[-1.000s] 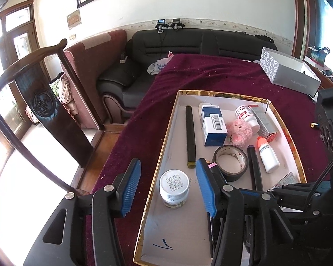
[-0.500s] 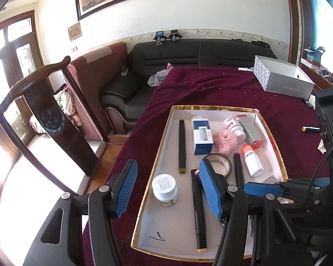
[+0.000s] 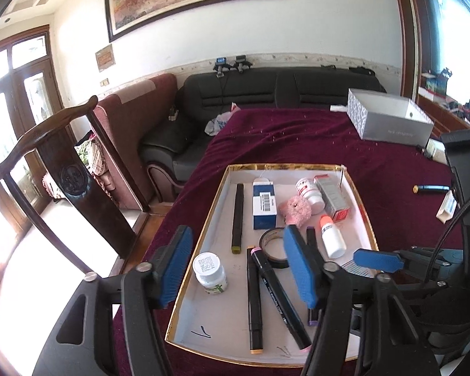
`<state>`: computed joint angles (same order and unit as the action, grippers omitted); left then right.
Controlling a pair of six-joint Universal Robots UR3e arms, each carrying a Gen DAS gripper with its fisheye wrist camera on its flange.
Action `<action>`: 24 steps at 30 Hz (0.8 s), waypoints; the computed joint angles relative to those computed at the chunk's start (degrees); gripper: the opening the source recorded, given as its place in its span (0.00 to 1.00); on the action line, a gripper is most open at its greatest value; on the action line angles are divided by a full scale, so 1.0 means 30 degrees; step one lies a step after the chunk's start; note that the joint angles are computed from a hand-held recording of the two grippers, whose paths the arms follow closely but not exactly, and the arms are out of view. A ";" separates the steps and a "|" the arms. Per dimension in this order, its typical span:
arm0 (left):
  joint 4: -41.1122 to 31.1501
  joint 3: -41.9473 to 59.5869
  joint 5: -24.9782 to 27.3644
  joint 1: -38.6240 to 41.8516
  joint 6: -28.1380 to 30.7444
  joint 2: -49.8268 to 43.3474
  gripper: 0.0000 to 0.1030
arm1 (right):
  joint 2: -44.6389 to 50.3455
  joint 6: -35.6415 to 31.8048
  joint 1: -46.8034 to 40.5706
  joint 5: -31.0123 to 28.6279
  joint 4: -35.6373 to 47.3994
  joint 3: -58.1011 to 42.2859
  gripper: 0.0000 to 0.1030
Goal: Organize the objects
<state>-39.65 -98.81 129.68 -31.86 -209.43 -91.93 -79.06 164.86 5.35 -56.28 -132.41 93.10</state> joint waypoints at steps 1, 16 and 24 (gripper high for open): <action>0.0199 -0.0017 0.0243 -0.0169 -0.0165 -0.0080 0.58 | -0.0218 -0.0040 0.0050 -0.0267 -0.0515 0.0280 0.56; -0.0892 0.3019 0.1844 -0.2260 -0.1708 -0.2522 0.61 | -0.1681 -0.0560 -0.2134 -0.0364 -0.2463 0.2358 0.68; -0.2263 0.6426 0.1726 -0.2932 -0.1279 -0.5138 0.61 | -0.1640 -0.1051 -0.4845 0.0535 -0.1693 0.2249 0.68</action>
